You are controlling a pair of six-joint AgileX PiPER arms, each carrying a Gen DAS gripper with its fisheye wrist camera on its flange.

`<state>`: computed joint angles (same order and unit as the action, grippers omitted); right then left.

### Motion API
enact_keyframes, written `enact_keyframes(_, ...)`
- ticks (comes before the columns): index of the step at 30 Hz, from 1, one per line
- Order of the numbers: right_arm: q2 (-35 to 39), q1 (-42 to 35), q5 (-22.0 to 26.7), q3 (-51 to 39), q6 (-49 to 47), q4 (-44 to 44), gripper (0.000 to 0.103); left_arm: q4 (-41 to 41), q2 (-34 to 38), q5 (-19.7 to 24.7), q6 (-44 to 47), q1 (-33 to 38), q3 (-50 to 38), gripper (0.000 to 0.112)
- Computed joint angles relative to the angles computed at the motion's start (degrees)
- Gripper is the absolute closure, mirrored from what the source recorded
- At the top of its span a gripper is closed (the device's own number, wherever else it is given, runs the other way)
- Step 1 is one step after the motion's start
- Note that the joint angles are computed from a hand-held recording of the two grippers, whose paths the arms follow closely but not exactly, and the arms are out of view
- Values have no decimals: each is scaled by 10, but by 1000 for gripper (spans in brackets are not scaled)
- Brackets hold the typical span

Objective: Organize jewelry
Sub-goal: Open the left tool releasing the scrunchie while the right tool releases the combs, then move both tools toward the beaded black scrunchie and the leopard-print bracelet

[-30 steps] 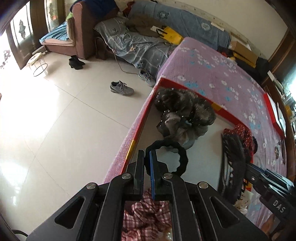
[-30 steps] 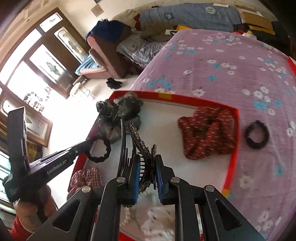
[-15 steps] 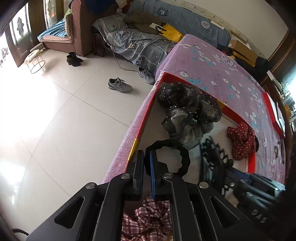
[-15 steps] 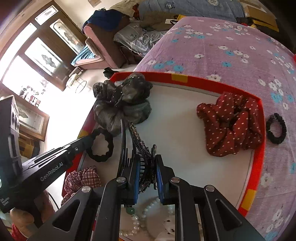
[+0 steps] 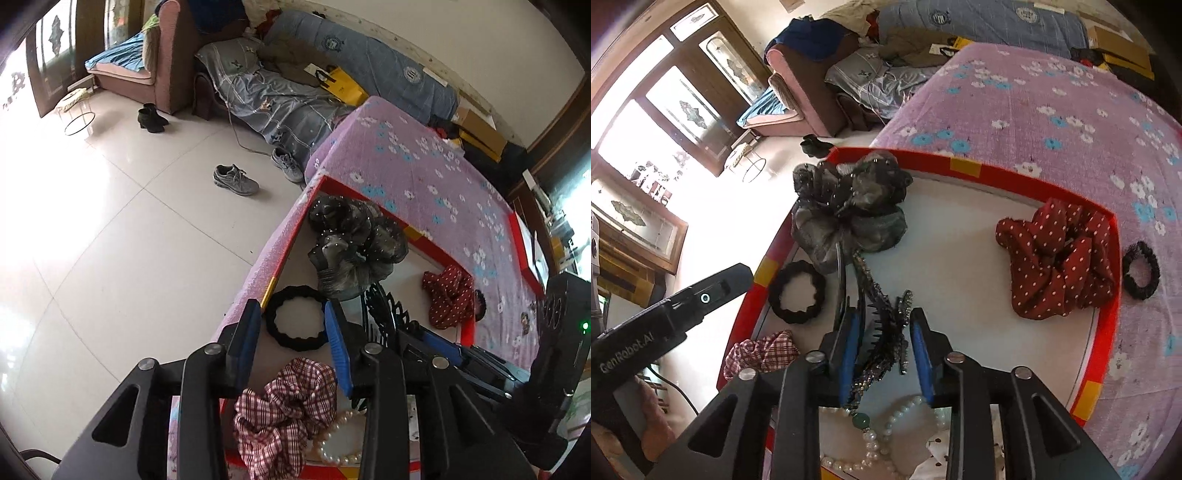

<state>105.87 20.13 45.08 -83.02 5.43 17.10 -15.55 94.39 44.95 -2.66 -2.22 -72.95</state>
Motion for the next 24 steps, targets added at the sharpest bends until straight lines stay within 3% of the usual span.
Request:
enact_keyframes(7, -42, -6, -12, 32, -27, 17, 65, 65, -43, 1, -72, -18, 18, 77)
enact_keyframes(14, -114, -24, -23, 96, -82, 53, 65, 243, -106, 20, -243, -94, 49, 77)
enact_keyframes(20, -193, -69, -9, 171, -148, 100, 62, 355, -165, 83, -390, -196, 72, 77)
enact_keyframes(24, -241, -136, 28, 220, -231, 153, 60, 422, -213, 164, -502, -289, 81, 72)
